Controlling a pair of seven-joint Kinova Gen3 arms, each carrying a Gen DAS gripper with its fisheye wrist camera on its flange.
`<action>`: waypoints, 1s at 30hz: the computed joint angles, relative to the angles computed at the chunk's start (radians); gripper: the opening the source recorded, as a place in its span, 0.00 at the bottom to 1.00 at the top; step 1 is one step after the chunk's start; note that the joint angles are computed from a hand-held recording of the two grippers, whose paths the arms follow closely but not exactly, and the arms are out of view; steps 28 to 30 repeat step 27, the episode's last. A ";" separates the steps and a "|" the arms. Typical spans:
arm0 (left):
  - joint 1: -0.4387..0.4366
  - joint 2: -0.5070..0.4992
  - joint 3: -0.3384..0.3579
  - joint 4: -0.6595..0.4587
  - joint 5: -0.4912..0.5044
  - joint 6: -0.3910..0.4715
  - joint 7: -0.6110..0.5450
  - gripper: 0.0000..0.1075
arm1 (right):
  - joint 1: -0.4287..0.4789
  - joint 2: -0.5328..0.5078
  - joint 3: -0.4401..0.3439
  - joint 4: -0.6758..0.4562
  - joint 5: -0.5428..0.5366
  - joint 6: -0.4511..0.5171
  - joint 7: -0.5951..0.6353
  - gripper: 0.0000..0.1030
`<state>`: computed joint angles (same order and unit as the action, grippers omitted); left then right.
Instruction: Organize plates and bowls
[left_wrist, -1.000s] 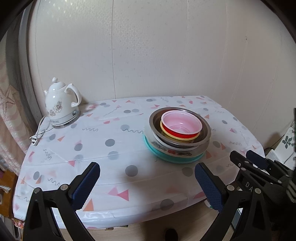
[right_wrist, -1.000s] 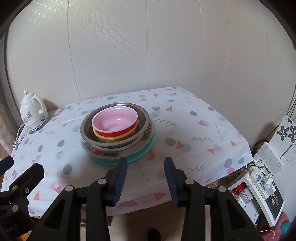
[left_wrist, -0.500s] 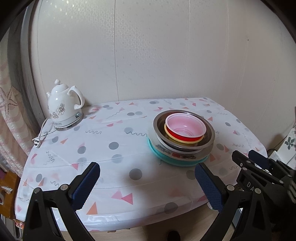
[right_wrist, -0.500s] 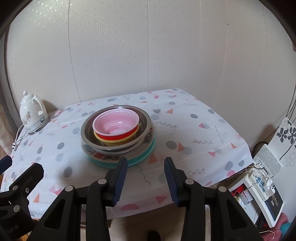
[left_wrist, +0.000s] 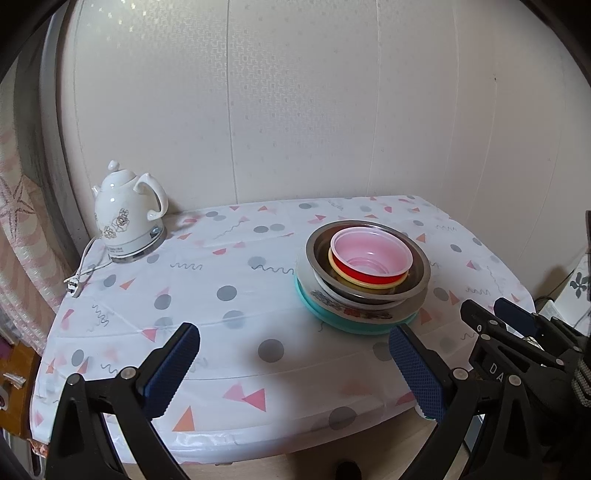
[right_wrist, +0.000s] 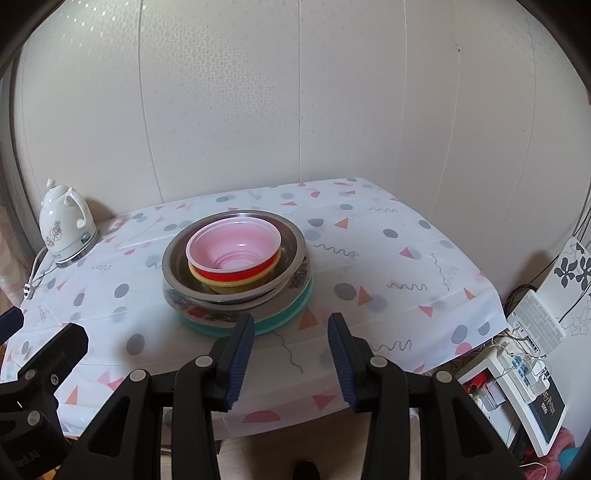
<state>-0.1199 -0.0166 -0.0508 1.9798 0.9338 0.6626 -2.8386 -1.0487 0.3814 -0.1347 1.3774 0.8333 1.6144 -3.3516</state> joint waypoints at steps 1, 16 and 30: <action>0.001 0.001 0.001 -0.001 -0.002 0.001 0.004 0.96 | 0.002 0.000 0.000 0.000 -0.001 -0.002 0.002 0.41; 0.012 0.010 0.014 -0.005 -0.021 -0.009 0.032 0.96 | 0.010 0.000 0.001 0.006 -0.009 -0.013 -0.001 0.41; 0.009 0.006 0.005 0.003 0.013 0.012 -0.010 0.95 | 0.012 0.000 0.001 0.009 -0.018 -0.013 -0.001 0.41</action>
